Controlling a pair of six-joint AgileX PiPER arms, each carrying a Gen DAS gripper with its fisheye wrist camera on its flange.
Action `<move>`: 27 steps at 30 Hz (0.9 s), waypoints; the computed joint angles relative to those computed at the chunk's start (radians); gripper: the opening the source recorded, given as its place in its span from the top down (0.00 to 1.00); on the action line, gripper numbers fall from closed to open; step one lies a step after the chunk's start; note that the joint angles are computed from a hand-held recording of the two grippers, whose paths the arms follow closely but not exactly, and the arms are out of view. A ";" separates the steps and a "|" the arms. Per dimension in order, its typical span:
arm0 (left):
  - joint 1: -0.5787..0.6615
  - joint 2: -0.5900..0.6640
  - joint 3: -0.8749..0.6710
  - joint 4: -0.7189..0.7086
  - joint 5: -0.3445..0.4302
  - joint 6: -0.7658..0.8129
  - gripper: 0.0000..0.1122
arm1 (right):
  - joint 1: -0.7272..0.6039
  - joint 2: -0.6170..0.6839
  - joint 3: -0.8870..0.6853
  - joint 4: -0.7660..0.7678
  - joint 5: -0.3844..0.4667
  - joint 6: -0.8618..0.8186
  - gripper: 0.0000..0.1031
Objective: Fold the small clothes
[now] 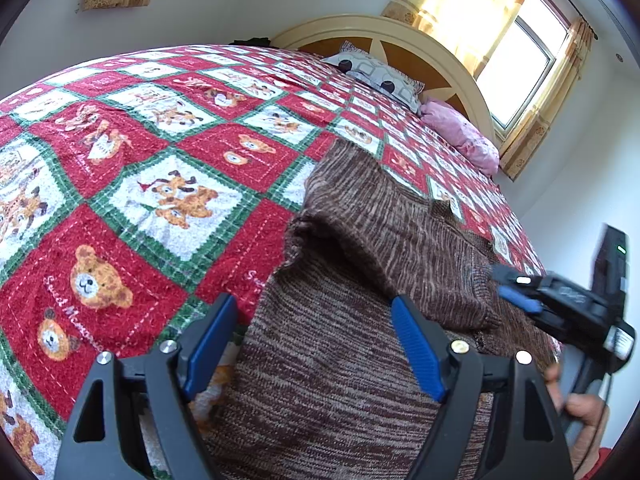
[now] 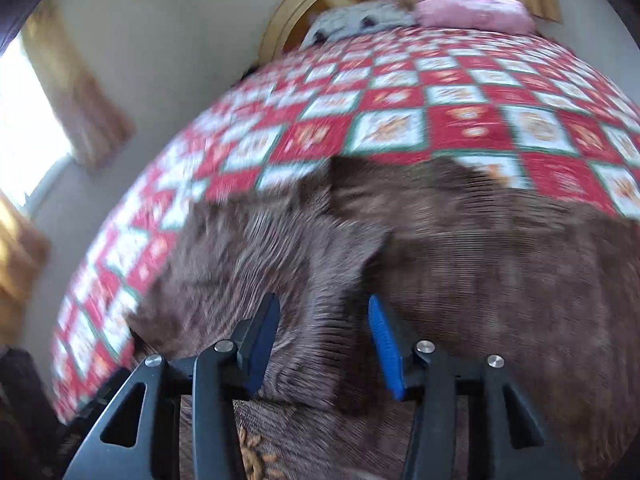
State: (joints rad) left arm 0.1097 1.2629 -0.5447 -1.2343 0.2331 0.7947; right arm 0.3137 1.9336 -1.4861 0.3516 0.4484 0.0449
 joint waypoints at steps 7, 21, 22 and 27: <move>-0.003 0.003 -0.004 0.025 -0.001 -0.019 0.25 | -0.035 -0.186 0.275 -0.272 -0.101 0.226 0.53; 0.013 0.021 -0.035 0.094 0.081 -0.021 0.12 | 0.054 -0.506 0.594 -0.847 0.131 0.587 0.53; 0.030 0.002 -0.035 0.160 0.115 -0.050 0.12 | 0.025 -0.585 0.654 -0.812 0.104 0.543 0.53; 0.109 -0.201 0.005 0.509 0.283 -0.176 0.12 | -0.270 -1.085 0.823 -0.510 0.215 0.245 0.53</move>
State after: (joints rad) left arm 0.2187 1.0620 -0.5400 -0.7252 0.5159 0.6191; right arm 0.0440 0.8484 -0.6635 -0.1585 0.6638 0.2904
